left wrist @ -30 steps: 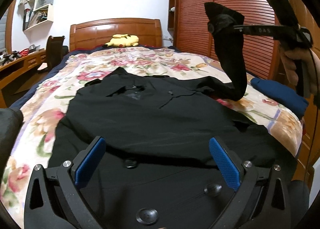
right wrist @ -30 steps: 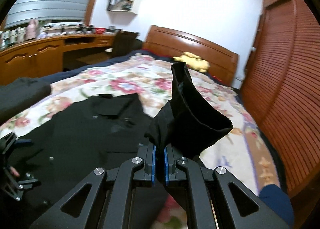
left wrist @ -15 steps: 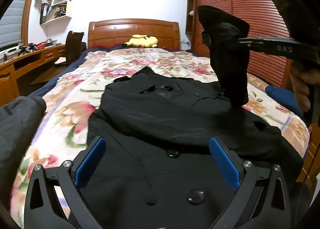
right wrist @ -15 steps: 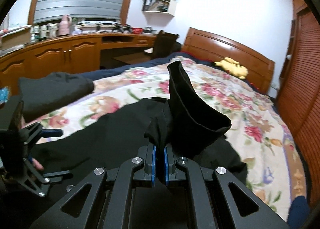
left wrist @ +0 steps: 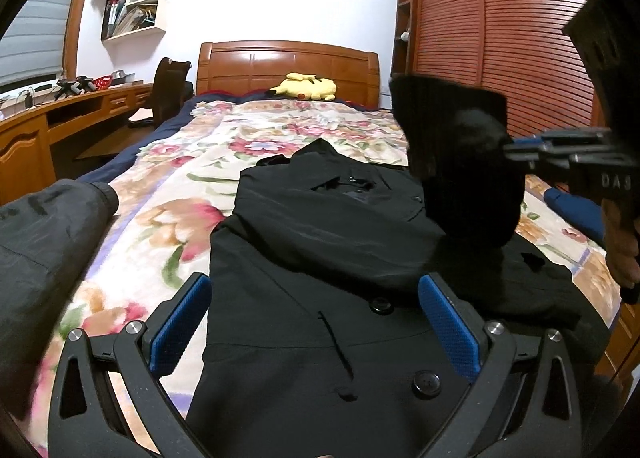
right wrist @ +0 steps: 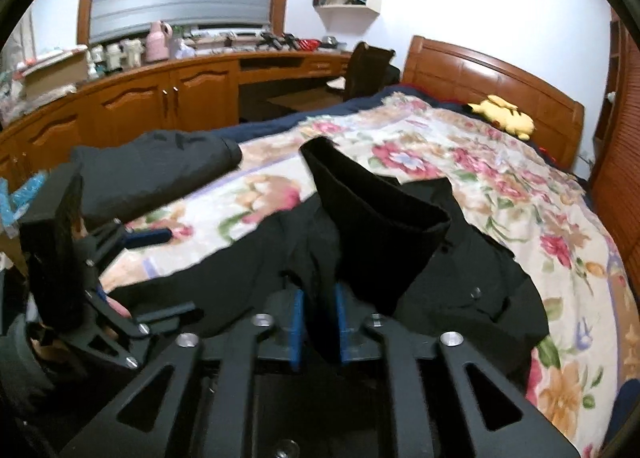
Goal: Fold large clothes
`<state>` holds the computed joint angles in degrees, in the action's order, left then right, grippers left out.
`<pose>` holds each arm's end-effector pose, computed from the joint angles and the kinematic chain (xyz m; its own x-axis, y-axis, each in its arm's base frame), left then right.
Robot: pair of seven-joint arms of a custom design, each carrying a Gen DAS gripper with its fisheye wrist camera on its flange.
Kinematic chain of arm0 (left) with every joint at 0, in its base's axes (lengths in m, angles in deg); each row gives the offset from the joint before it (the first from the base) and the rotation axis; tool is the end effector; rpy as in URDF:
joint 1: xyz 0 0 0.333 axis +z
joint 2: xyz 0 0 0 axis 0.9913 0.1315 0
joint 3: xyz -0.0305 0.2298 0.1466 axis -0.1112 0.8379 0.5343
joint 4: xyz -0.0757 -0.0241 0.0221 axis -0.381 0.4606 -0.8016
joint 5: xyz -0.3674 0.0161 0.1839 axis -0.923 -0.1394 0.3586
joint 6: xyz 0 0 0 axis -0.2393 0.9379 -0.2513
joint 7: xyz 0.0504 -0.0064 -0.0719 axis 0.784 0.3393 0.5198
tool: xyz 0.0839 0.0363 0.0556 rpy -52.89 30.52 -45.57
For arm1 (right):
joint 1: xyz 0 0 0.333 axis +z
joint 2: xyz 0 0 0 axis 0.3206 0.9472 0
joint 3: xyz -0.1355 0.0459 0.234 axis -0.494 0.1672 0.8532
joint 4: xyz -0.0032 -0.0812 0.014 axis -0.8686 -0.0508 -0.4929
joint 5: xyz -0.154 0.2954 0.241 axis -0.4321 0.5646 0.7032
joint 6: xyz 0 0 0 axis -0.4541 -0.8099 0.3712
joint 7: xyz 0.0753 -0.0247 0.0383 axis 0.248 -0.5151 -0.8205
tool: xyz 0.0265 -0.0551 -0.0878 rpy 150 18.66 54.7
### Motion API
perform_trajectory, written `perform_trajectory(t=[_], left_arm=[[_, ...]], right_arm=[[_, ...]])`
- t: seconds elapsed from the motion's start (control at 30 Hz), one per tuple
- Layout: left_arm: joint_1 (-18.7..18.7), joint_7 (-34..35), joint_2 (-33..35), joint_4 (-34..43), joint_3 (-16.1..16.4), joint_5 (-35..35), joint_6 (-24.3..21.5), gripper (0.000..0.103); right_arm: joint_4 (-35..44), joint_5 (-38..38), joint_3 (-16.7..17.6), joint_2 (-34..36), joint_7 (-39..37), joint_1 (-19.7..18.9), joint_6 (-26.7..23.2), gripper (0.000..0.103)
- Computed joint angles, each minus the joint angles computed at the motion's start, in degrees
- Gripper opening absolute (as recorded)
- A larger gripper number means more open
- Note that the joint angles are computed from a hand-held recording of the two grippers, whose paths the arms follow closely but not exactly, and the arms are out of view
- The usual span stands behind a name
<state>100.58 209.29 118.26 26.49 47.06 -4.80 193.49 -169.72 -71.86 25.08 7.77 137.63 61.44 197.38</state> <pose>0.8079 0.0584 0.2880 -0.6851 -0.7215 0.1004 -0.3963 0.2536 -0.8824 0.5043 -0.0449 0.4443 0.2821 -0.9409 0.1874 -0.4706 -0.3059 -0.8276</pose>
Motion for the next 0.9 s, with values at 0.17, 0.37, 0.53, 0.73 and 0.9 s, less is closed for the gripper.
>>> perform_trajectory(t=[0.17, 0.37, 0.53, 0.73, 0.9], left_arm=[[-0.2, -0.1, 0.6, 0.9, 0.1, 0.3, -0.1, 0.103], [-0.2, -0.5, 0.9, 1.4, 0.0, 0.5, -0.2, 0.103], [-0.3, -0.9, 0.5, 1.1, 0.2, 1.0, -0.2, 0.103], [-1.1, -1.4, 0.6, 1.0, 0.7, 1.8, 0.4, 0.103], [-2.1, -2.5, 1.3, 1.6, 1.2, 3.2, 1.1, 0.103]], right_arm=[[-0.7, -0.1, -2.4, -2.7, -2.7, -0.3, -1.0, 0.055], [-2.7, 1.3, -3.9, -6.3, -4.8, -1.5, -1.1, 0.060], [-6.6, 0.1, 1.5, -4.3, -0.7, -9.0, 2.2, 0.059], [-6.3, -1.9, 4.8, 2.0, 6.1, -13.3, 4.2, 0.059], [-5.1, -2.7, 9.8, 7.6, 12.0, -18.7, 5.3, 0.059]])
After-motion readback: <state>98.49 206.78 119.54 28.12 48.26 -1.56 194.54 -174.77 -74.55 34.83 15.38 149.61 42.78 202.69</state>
